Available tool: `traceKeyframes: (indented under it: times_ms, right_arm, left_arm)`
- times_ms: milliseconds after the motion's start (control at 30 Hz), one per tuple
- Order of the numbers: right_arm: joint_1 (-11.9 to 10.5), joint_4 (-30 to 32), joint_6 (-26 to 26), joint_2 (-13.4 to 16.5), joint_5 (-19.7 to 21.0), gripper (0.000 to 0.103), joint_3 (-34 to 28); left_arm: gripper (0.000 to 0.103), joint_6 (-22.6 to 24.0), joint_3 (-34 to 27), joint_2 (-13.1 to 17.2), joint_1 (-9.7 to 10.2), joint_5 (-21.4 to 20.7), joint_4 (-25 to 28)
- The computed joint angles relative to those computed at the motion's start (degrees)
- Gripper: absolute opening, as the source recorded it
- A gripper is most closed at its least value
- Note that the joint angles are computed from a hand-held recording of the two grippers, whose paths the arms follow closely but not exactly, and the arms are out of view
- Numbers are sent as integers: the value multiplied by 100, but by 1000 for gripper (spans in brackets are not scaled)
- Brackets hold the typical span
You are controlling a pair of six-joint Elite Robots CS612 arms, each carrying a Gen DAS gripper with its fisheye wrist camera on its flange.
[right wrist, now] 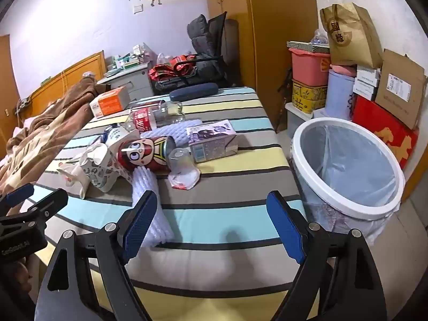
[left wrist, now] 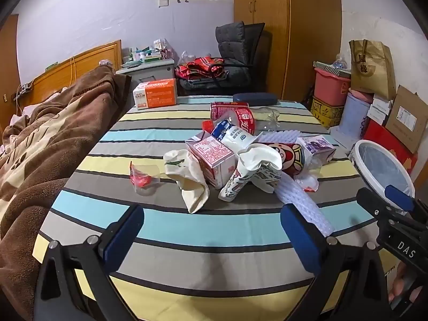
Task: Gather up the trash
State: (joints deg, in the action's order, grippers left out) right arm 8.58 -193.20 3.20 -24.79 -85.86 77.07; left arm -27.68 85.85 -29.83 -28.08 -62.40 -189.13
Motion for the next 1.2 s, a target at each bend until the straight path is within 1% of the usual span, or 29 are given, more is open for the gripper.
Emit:
traceKeyframes:
  times_ms: [67, 100, 167, 233, 267, 300, 533, 733, 1200]
  right_arm:
    - [4, -34, -81, 11, -33, 86, -17]
    - [11, -47, -113, 24, -94, 86, -36]
    - [50, -103, -185, 30, -116, 86, -42]
    - [77, -145, -135, 25, -118, 86, -34]
    - [21, -246, -75, 3, 26, 86, 37]
    - [-8, -178, -45, 11, 76, 86, -4]
    - [16, -161, 25, -22, 70, 86, 34]
    - [16, -258, 12, -23, 46, 86, 75]
    - [25, -220, -38, -22, 38, 86, 66]
  left_arm:
    - [103, -51, 65, -13, 27, -66, -113]
    - [103, -72, 53, -41, -2, 4, 17]
    - [103, -53, 102, -41, -20, 59, -114]
    - [103, -96, 125, -61, -22, 86, -82]
    - [103, -95, 149, -76, -25, 94, -106]
    - [103, -95, 137, -77, -15, 73, -78]
    - [103, -127, 174, -97, -10, 84, -105]
    - [103, -111, 173, -90, -13, 70, -120]
    - [103, -123, 188, -79, -18, 52, -174]
